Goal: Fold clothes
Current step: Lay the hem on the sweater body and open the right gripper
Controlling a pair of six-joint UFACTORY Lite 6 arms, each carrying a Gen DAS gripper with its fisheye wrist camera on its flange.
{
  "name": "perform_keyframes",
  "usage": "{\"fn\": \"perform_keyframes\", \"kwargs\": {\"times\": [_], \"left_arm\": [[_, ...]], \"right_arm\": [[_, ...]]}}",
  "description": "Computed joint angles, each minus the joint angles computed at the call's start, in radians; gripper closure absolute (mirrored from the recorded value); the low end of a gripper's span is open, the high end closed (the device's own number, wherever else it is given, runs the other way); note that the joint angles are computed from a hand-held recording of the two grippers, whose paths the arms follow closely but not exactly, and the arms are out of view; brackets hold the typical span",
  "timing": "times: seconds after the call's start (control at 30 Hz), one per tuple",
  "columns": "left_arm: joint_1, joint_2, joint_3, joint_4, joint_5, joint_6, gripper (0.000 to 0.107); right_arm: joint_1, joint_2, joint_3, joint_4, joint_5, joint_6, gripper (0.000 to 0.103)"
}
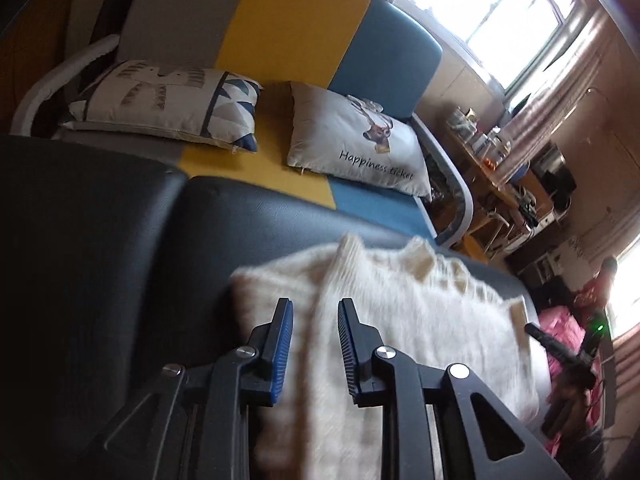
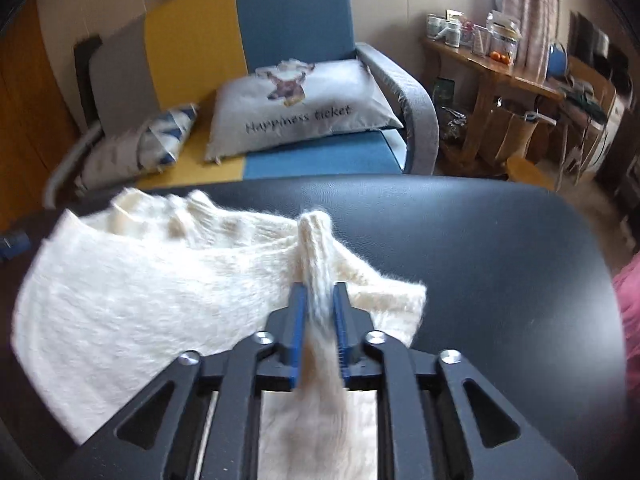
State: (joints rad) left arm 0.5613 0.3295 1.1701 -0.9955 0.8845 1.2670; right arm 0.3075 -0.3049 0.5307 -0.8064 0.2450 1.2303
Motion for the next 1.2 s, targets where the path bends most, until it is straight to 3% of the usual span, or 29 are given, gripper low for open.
{"fn": "perform_keyframes", "kwargs": {"times": [0.1, 0.23, 0.37, 0.53, 0.6, 0.87, 1.03, 1.13, 1.2], "left_arm": [[0.053, -0.05, -0.082, 0.014, 0.038, 0.083, 0.084], [0.077, -0.108, -0.19, 0.042, 0.048, 0.15, 0.084], [0.109, -0.166, -0.286, 0.055, 0.062, 0.214, 0.084], [0.107, -0.177, -0.358, 0.13, 0.049, 0.247, 0.084], [0.097, -0.201, -0.413, 0.166, 0.017, 0.275, 0.085], [0.283, -0.245, -0.457, 0.284, 0.134, 0.361, 0.094], [0.467, -0.326, -0.487, 0.408, 0.223, 0.419, 0.094], [0.595, -0.36, -0.503, 0.501, 0.276, 0.464, 0.094], [0.683, -0.358, -0.491, 0.547, 0.312, 0.493, 0.093]], "right_arm": [[0.051, -0.167, -0.102, 0.153, 0.027, -0.112, 0.067], [0.235, -0.282, -0.162, 0.049, 0.14, 0.078, 0.066], [0.408, -0.186, -0.096, -0.031, 0.202, 0.193, 0.066], [0.438, 0.116, 0.053, 0.03, 0.12, 0.096, 0.066], [0.459, 0.193, 0.071, -0.006, 0.106, 0.142, 0.06], [0.524, 0.094, -0.025, 0.101, 0.08, 0.106, 0.059], [0.777, 0.042, -0.057, 0.008, 0.176, 0.406, 0.059], [0.953, 0.016, -0.07, -0.04, 0.224, 0.622, 0.047], [1.085, 0.027, -0.06, -0.091, 0.27, 0.777, 0.03]]}}
